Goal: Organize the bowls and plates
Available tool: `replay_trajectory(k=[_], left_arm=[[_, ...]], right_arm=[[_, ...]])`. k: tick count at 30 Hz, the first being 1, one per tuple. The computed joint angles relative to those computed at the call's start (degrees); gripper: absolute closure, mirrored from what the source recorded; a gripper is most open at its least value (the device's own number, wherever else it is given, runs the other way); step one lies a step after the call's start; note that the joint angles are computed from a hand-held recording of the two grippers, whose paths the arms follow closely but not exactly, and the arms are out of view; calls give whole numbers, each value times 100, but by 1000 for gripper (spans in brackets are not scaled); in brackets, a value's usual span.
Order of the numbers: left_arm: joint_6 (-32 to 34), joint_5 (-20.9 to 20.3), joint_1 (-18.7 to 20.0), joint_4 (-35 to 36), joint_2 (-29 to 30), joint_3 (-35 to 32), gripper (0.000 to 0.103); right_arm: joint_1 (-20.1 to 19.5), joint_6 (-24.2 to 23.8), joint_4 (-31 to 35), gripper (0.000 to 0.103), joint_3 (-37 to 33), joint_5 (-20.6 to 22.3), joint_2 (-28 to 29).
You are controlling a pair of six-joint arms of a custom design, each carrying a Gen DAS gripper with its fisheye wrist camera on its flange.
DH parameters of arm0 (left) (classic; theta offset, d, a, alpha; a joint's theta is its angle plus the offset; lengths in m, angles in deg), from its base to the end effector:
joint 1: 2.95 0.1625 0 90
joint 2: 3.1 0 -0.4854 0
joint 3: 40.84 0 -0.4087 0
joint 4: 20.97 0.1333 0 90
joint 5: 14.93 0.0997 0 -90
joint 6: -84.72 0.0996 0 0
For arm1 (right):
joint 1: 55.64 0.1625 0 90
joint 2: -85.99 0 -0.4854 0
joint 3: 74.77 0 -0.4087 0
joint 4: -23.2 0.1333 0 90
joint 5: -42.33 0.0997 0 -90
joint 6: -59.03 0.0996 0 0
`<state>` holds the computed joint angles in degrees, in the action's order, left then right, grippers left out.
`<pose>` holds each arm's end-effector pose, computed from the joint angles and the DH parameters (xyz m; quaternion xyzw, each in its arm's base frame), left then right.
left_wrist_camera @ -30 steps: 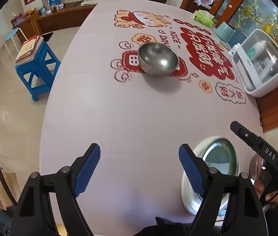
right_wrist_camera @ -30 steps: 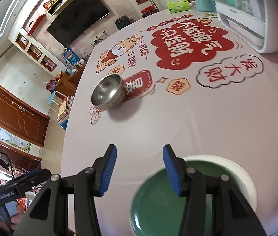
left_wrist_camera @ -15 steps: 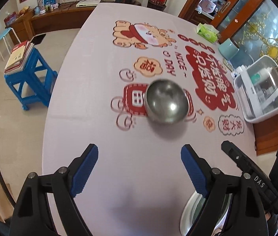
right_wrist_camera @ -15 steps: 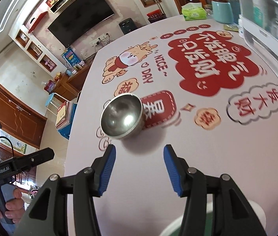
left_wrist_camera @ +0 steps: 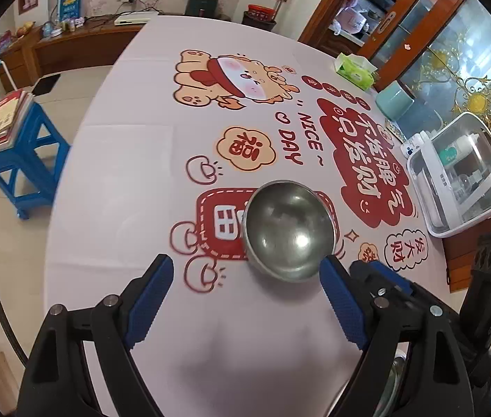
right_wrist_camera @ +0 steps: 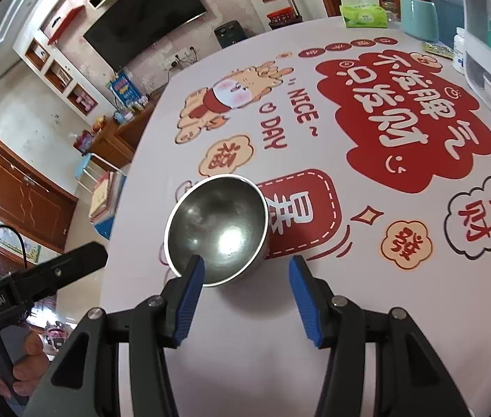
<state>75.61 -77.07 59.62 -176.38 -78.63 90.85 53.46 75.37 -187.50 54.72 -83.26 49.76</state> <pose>-0.0529 -0.4924 0.2222 0.1348 0.9582 -0.1495 0.2033 0.2329 -0.4423 0.0154 -0.0502 -0.9265 0.3055 0.2141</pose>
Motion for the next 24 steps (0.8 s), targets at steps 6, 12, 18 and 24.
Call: replay_trajectory(k=[6,12,18,24], left_arm=[[282,-113,304,-279,590,-157,24],[352,-229,524,-196,915,-302,31],[468,-353,667,-145,1029,-359,44],[429,-449,747,36,1064,-414,45]], right_arm=[[-191,-182,-202,52,-92,154,236],[-292,-163,-245,52,-180,56,374],[-357,-111,-280,53,-188,126,437],[-362,-60,-239,59,-196,148,454]])
